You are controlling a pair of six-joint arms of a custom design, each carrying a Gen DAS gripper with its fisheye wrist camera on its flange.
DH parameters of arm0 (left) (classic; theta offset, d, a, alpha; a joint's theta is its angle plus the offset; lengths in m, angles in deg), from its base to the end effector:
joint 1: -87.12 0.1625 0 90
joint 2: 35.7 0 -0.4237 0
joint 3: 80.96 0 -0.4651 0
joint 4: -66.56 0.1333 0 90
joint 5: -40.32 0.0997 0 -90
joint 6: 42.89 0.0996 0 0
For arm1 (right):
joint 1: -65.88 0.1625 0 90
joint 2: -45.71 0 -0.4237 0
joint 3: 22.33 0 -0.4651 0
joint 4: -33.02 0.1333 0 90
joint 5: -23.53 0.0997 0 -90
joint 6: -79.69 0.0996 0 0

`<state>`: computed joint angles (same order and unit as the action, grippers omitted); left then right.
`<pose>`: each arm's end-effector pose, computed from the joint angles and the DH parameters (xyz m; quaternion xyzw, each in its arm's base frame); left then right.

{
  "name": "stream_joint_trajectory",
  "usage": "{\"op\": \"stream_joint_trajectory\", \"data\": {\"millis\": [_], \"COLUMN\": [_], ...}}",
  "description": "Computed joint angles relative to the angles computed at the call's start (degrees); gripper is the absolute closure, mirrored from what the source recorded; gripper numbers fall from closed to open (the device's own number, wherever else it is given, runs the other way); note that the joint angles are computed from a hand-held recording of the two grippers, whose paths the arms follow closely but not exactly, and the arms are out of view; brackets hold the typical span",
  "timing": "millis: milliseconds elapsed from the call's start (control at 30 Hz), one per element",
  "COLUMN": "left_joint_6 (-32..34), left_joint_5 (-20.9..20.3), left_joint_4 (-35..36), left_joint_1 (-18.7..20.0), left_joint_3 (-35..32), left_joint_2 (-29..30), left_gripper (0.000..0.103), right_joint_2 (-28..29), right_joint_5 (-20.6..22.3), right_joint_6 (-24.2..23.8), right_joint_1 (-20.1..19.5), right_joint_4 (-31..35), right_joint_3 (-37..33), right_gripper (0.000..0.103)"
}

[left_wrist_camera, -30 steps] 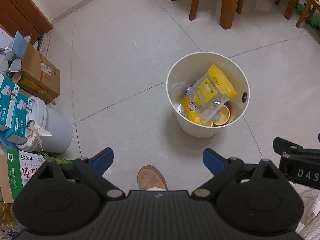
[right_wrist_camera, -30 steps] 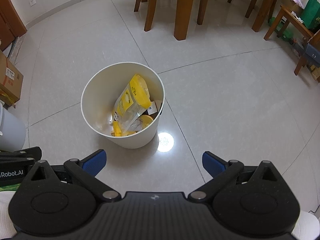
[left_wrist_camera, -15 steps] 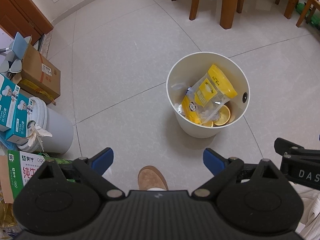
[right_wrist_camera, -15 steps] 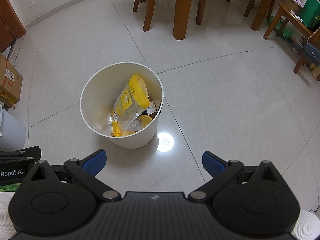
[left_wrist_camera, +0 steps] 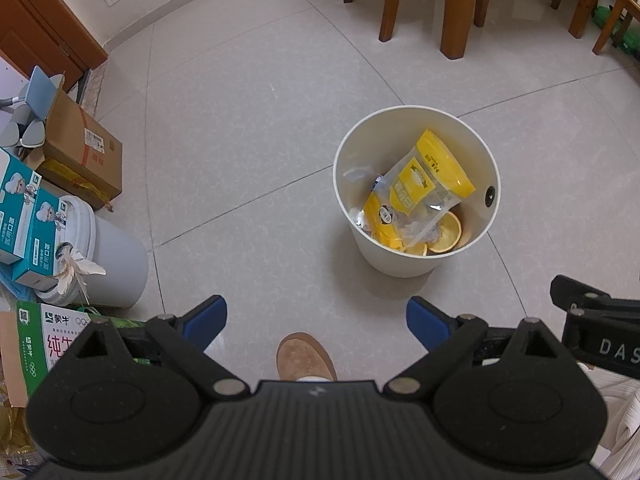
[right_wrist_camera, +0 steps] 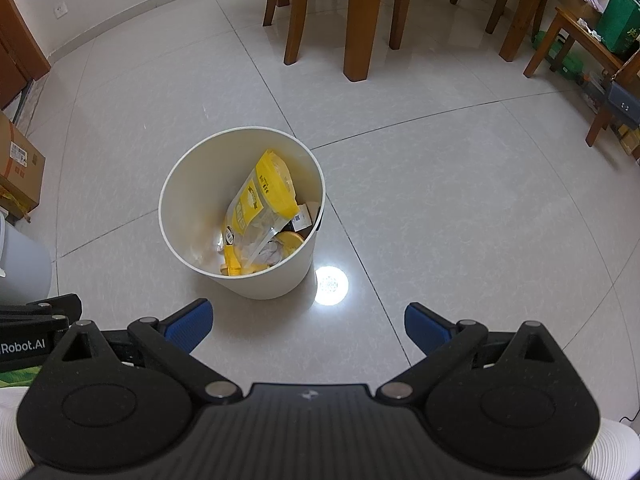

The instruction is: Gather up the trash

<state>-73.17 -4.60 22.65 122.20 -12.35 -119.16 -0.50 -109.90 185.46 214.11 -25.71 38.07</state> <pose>-0.3302 -0.4809 0.5908 0.2906 0.8470 -0.0668 0.4401 0.6824 -0.3463 0.2326 -0.2145 -0.8418 0.2880 0.4030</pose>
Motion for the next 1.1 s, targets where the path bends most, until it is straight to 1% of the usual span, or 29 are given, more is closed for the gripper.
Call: {"op": "stream_joint_trajectory", "data": {"millis": [1100], "left_joint_6": [0.85], "left_joint_5": [-0.19], "left_joint_4": [-0.05], "left_joint_1": [0.03], "left_joint_3": [-0.75], "left_joint_2": [0.42], "left_gripper": [0.007], "right_joint_2": [0.48], "right_joint_5": [-0.36], "right_joint_6": [0.97], "right_joint_1": [-0.04], "right_joint_4": [1.33], "right_joint_3": [-1.14], "right_gripper": [0.0]}}
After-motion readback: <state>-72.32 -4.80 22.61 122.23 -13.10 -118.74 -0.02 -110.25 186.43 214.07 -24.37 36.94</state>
